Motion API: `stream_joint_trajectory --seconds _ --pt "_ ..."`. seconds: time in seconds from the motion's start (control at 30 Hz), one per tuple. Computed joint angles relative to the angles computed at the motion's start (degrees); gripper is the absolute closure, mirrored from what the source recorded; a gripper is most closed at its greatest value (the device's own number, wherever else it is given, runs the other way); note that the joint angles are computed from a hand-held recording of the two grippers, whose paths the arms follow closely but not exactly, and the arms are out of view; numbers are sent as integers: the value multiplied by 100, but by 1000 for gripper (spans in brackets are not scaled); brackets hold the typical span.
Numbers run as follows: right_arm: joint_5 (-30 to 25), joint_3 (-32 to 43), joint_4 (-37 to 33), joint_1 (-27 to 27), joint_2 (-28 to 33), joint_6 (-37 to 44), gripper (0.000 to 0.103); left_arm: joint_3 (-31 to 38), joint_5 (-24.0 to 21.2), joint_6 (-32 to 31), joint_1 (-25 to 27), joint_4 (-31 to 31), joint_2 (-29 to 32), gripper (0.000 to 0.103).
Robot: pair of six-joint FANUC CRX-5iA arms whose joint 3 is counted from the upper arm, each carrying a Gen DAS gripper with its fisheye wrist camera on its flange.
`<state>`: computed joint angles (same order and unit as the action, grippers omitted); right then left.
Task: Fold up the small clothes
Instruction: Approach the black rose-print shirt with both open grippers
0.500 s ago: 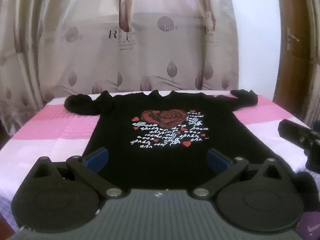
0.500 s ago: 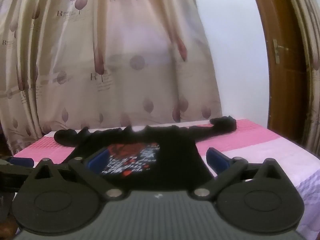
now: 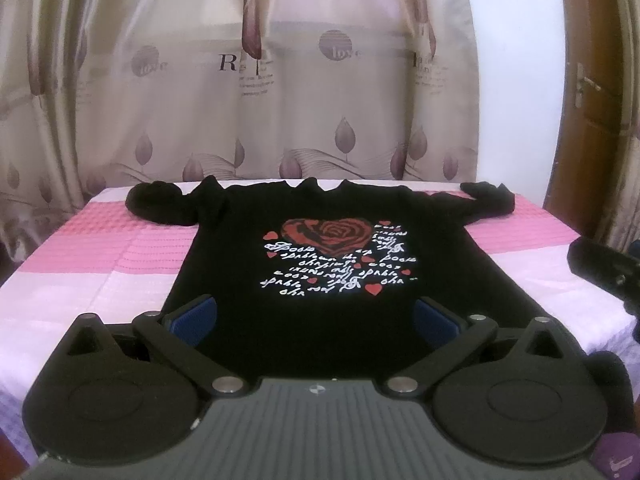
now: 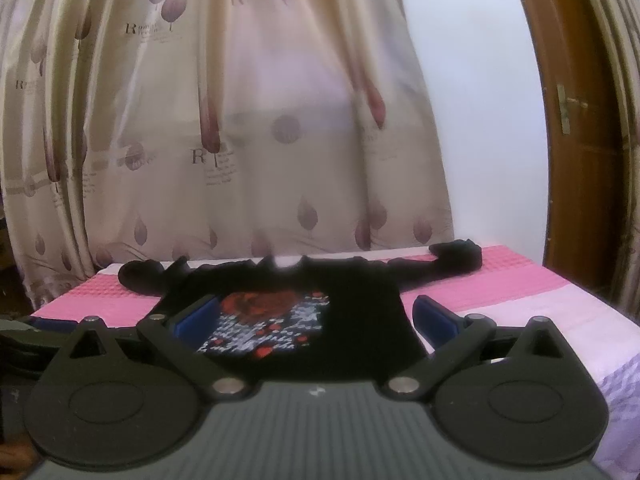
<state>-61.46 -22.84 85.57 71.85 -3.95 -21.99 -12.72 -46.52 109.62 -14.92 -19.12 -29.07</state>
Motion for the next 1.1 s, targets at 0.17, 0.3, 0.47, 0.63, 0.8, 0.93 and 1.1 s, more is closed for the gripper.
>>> stream_joint_trajectory --seconds 0.17,0.3,0.47,0.63,0.8,0.93,1.1 --pt "205 -24 133 -100 16 -129 0 64 -51 -14 -10 -65 58 0" --pt "345 136 -48 -169 94 231 0 121 -35 -45 42 -100 107 0" --pt "651 324 -200 -348 215 499 0 256 -31 -142 181 -77 258 0" --pt "977 553 -182 -572 391 696 0 391 -61 -381 458 131 437 0" --pt "1395 734 -170 -797 538 626 0 573 -51 -452 650 174 661 0" --pt "1594 983 -380 -936 702 958 0 694 17 -717 890 436 875 0" --pt "1795 1200 -402 -1102 887 1083 0 966 -37 -729 1020 454 1195 0"
